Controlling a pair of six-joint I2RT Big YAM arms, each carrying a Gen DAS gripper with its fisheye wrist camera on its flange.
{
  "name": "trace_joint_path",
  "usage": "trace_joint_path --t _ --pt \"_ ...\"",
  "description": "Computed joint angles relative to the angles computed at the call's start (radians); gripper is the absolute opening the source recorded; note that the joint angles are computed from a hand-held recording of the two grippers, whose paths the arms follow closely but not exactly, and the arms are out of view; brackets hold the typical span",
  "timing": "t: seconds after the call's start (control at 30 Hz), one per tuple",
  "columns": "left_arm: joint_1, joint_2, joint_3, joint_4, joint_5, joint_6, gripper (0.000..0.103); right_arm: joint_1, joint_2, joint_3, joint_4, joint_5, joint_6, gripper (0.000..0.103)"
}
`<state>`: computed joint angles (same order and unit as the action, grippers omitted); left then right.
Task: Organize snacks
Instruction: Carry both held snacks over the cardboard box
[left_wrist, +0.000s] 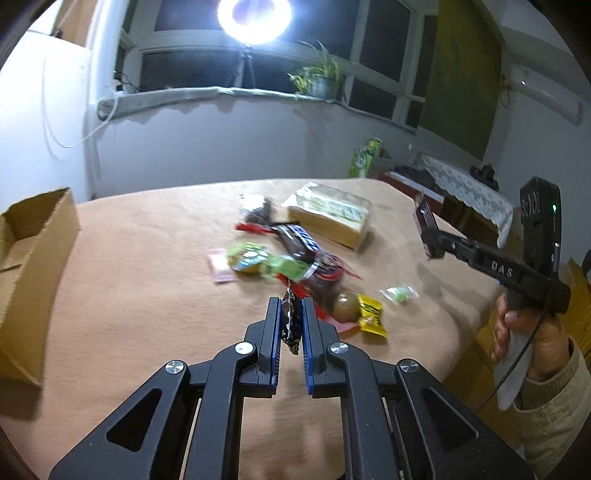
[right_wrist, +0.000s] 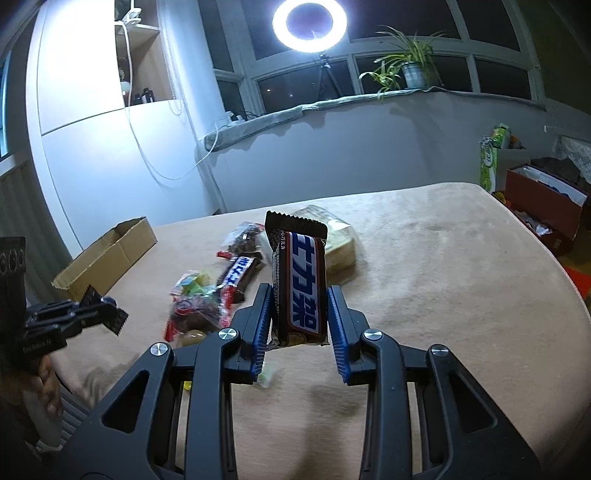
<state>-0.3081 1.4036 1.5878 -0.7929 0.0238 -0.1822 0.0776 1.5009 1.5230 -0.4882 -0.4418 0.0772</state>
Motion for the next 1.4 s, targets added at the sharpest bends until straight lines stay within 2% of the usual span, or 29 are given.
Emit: trace_joint_path --t 0.33,0.77,1.0,1.2,1.4 --pt "0.083 -0.067 -0.056 0.046 -0.020 -0.028 0.009 0.086 0.012 0.063 -0.040 0.030 -0.029 0.031" --pt "0.210 -0.143 -0.103 0.100 -0.015 -0.044 0.009 0.255 0.110 0.255 -0.150 0.054 -0.078 0.031" --pt "0.323 -0.179 -0.142 0.117 -0.029 -0.082 0.009 0.400 0.230 0.454 -0.249 0.030 -0.140 0.031" --pt "0.423 -0.156 -0.145 0.114 -0.027 -0.109 0.009 0.512 0.390 0.713 -0.362 0.004 -0.176 0.031" --pt "0.467 -0.141 -0.148 0.095 -0.002 -0.116 0.009 0.565 0.545 0.965 -0.490 0.002 -0.211 0.031"
